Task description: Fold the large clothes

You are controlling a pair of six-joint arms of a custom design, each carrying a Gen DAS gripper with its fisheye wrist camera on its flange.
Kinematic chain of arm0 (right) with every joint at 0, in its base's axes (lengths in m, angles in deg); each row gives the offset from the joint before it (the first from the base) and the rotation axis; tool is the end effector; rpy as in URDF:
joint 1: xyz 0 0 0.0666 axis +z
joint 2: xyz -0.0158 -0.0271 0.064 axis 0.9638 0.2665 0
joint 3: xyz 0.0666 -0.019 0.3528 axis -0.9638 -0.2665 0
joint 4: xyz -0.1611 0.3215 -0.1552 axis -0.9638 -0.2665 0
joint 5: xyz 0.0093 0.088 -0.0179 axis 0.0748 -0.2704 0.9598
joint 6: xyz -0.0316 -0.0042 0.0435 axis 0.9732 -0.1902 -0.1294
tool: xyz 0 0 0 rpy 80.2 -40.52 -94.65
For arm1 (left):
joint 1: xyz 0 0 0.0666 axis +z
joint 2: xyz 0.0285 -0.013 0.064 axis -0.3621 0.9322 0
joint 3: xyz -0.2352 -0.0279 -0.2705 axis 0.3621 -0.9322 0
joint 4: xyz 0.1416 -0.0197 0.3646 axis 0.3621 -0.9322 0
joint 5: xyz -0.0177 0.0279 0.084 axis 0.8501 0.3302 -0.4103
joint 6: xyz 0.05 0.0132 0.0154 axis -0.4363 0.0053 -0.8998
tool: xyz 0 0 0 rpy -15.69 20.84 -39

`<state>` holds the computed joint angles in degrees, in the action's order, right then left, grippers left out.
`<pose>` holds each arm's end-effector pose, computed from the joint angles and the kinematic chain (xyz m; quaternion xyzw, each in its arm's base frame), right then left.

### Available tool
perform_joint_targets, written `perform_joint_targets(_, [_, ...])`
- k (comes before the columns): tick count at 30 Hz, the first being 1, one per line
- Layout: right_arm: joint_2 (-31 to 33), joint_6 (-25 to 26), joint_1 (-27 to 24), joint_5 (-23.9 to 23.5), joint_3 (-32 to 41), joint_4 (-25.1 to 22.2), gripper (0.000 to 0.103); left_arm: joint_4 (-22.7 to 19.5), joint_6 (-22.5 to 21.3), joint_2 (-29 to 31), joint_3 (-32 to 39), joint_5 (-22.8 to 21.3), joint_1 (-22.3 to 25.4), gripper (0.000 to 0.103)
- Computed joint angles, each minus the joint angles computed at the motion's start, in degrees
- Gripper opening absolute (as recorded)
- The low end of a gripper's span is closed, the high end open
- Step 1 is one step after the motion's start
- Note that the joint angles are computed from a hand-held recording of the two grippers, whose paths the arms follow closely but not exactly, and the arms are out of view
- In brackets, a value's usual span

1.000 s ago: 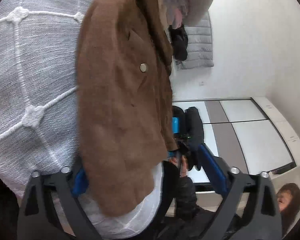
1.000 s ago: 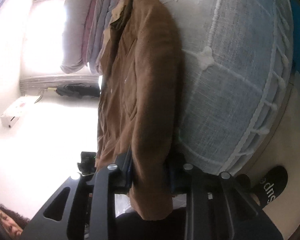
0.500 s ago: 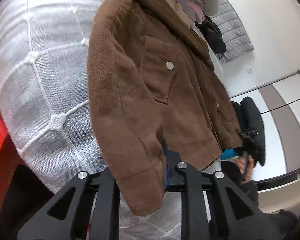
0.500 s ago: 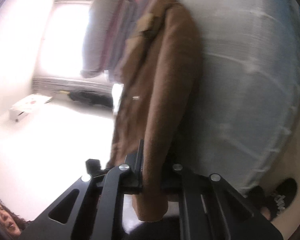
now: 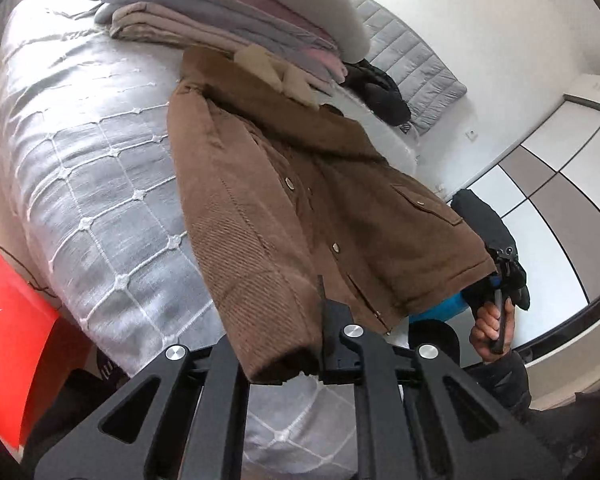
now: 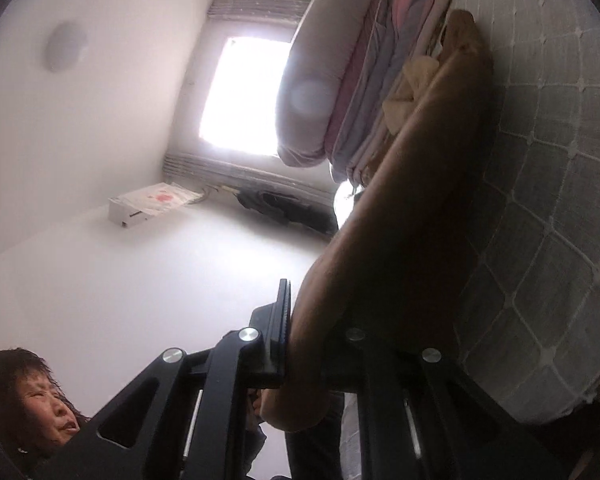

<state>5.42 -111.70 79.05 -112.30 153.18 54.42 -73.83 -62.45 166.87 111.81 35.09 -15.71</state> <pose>0.5650 0.0713 0.4312 0.1084 0.6746 0.6537 0.3252 0.5985 0.0323 0.4638 0.1007 0.8990 -0.3420 0.2544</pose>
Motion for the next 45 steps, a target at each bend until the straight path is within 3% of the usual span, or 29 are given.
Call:
perform_joint_targets(5, [-4.33,-2.61,-0.02,1.02,-5.03,3.09,0.012,2.17,0.36,-4.99,-6.42,2.39,1.71,0.008])
perform_joint_targets(10, [-8.99,-7.03,0.05,2.06,-10.36,9.26,0.013,1.89,-0.45,-9.21,-9.47,5.49,5.41,0.008])
perform_joint_targets(16, [-17.52,-8.71,1.73,5.87,-18.63,12.03,0.013,0.84,-3.16,-16.6,-16.73,9.0,10.67,0.008])
perform_joint_targets(20, [-23.09,-6.34,0.8,5.85,-23.84,6.66,0.015,-6.76,-10.91,-17.84,-19.01,8.98,13.44,0.008])
perform_joint_targets(22, [-25.83,-2.61,0.04,5.74,-25.86,-1.82,0.016,-9.47,-13.47,-17.43,-20.52,7.99,14.39,0.008])
perform_joint_targets(24, [-25.38,0.88,-0.21,2.2,-26.05,-7.84,0.019,-13.02,-16.77,-16.05,-20.73,7.51,14.58,0.009])
perform_joint_targets(25, [-25.99,4.1,-0.38,2.0,-26.04,-13.27,0.02,-15.4,-18.43,-14.91,-20.3,6.11,14.39,0.01])
perform_joint_targets(26, [-26.0,4.74,-0.8,1.91,-26.2,-15.82,0.027,-15.91,-18.26,-14.31,-20.35,4.35,14.32,0.011])
perform_joint_targets(27, [-26.33,4.07,-1.55,1.13,-27.1,-16.73,0.042,-16.56,-17.88,-13.71,-20.04,3.11,14.39,0.013])
perform_joint_targets(28, [-27.07,5.95,-2.29,2.22,-26.97,-20.45,0.052,-16.53,-16.63,-13.21,-19.5,1.49,14.79,0.013])
perform_joint_targets(29, [-28.54,8.03,-3.29,5.07,-27.0,-24.25,0.07,-15.39,-15.77,-13.45,-19.55,1.37,15.42,0.015])
perform_joint_targets(31, [-29.76,8.53,-5.1,5.13,-27.01,-24.55,0.075,-11.29,-12.66,-14.1,-18.55,0.88,17.18,0.019])
perform_joint_targets(32, [-29.72,9.61,-5.8,5.6,-26.16,-25.82,0.084,-9.51,-11.02,-14.2,-17.76,0.92,17.88,0.029])
perform_joint_targets(33, [-30.39,11.75,-6.63,6.46,-25.21,-29.44,0.091,-9.22,-10.1,-13.3,-15.62,2.29,18.67,0.041])
perform_joint_targets(37, [-26.24,17.43,-8.57,3.39,-20.61,-37.28,0.092,-12.04,-10.64,-6.08,-7.43,3.97,17.32,0.05])
perform_joint_targets(39, [-22.36,17.55,-8.17,0.8,-18.31,-38.45,0.092,-15.0,-10.88,-1.5,-3.67,2.72,15.41,0.051])
perform_joint_targets(42, [-16.91,18.34,-6.88,-2.68,-15.31,-39.76,0.092,-15.41,-9.1,2.73,-1.87,-2.24,11.86,0.051])
perform_joint_targets(45, [-14.48,15.17,-5.56,-4.56,-15.22,-34.75,0.092,-13.95,-7.44,4.18,-3.29,-2.15,10.11,0.051])
